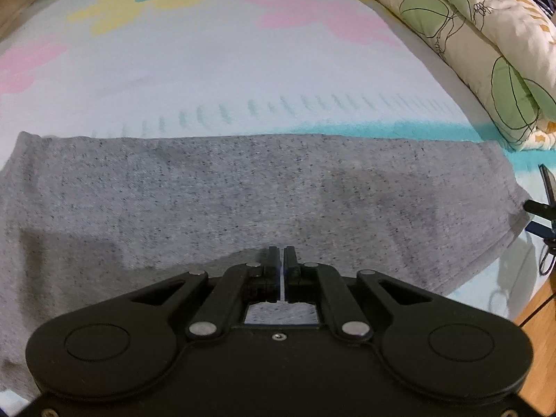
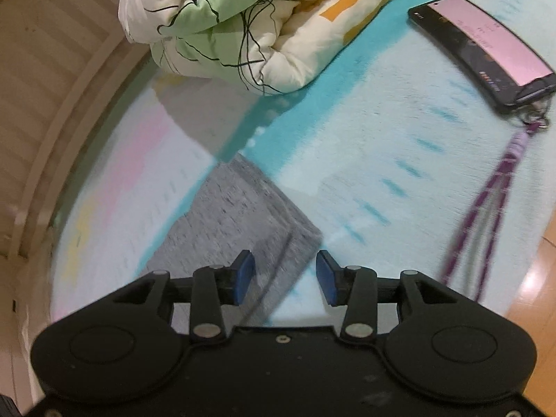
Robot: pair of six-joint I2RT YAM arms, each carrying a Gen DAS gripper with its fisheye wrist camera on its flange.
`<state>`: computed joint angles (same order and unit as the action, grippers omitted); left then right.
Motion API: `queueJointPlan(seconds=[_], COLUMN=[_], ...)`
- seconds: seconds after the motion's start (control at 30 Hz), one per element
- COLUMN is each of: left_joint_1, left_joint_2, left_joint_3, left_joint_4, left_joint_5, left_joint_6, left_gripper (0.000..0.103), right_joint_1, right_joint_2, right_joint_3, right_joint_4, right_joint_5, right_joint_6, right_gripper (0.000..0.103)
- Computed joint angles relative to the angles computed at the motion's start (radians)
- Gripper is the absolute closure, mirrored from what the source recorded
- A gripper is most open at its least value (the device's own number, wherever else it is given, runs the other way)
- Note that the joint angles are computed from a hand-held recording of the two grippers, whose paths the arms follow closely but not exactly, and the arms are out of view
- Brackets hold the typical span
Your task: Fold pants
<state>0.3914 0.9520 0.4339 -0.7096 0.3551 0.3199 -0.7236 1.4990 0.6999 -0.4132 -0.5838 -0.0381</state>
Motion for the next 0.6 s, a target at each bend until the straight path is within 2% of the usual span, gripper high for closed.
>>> queueJointPlan(seconds=[0.13,0.2,0.23,0.3,0.33,0.47,0.6], left_joint_1=[-0.082,-0.152,-0.184,-0.253,-0.283,-0.379,-0.412], left_joint_2=[0.020,0.049,0.063,0.097,0.119,0.226,0.310], left_joint_3=[-0.006,-0.001,0.006,0.024,0.036,0.088,0.116], left_joint_4=[0.057,0.096,0.109,0.139,0.151,0.210,0.280], left_joint_5=[-0.016,-0.032,-0.039,-0.040,-0.036,0.000,0.067], left_joint_6=[-0.115,-0.192,-0.226,-0.295,-0.327,-0.457,-0.563], left_gripper=[0.094,0.094,0.094,0.094,0.094,0.094,0.097], right_joint_1=[0.065,0.094,0.111,0.169,0.193,0.252,0.287], right_joint_2=[0.057,0.078,0.079,0.066,0.058,-0.019,-0.102], right_joint_3=[0.019,0.023,0.025,0.017,0.018,0.001,0.009], right_joint_4=[0.090,0.125,0.133,0.159,0.158,0.158,0.120], right_joint_5=[0.001,0.010,0.023,0.104,0.136,0.190,0.190], right_joint_6=[0.093,0.100,0.087,0.049,0.019,-0.034,-0.089], right_gripper=[0.057,0.057,0.062,0.083,0.091,0.091,0.091])
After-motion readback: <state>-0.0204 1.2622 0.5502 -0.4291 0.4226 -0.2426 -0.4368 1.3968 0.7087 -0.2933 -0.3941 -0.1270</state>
